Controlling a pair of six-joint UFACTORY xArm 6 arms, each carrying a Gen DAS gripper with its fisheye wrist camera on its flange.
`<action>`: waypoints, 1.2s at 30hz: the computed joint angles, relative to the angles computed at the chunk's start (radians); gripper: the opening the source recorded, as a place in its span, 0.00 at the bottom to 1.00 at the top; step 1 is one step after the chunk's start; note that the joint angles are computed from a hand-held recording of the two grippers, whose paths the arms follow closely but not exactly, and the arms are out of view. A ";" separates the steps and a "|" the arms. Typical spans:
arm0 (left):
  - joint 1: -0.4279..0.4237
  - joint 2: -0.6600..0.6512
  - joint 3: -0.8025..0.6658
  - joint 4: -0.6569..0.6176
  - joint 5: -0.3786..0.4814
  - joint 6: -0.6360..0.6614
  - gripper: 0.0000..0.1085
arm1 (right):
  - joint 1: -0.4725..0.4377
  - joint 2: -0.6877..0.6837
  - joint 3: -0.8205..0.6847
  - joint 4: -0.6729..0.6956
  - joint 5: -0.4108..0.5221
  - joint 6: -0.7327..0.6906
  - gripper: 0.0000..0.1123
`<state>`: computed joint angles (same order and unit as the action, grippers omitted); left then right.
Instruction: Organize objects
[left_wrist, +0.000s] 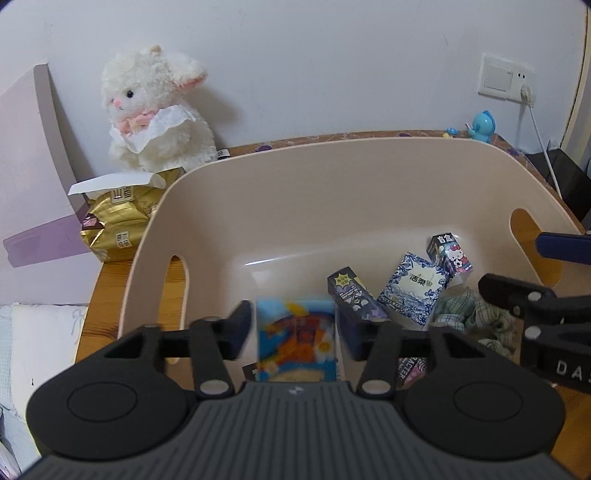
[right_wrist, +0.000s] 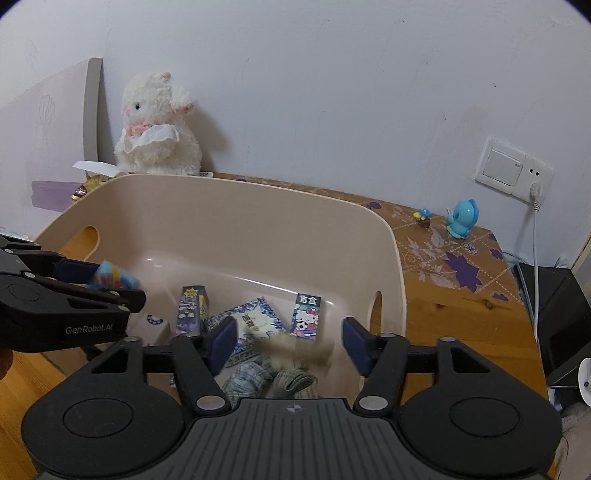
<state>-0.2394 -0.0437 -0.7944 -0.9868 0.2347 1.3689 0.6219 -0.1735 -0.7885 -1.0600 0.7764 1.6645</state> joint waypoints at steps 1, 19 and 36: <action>0.001 -0.010 0.004 -0.023 -0.002 0.021 0.66 | 0.004 -0.005 0.001 -0.006 0.005 0.005 0.70; 0.165 -0.320 0.182 -0.272 0.127 0.264 0.83 | 0.251 -0.197 0.085 -0.041 0.271 0.096 0.92; 0.526 -0.730 0.452 -0.211 0.495 0.367 0.84 | 0.600 -0.265 0.112 0.053 0.539 0.308 0.92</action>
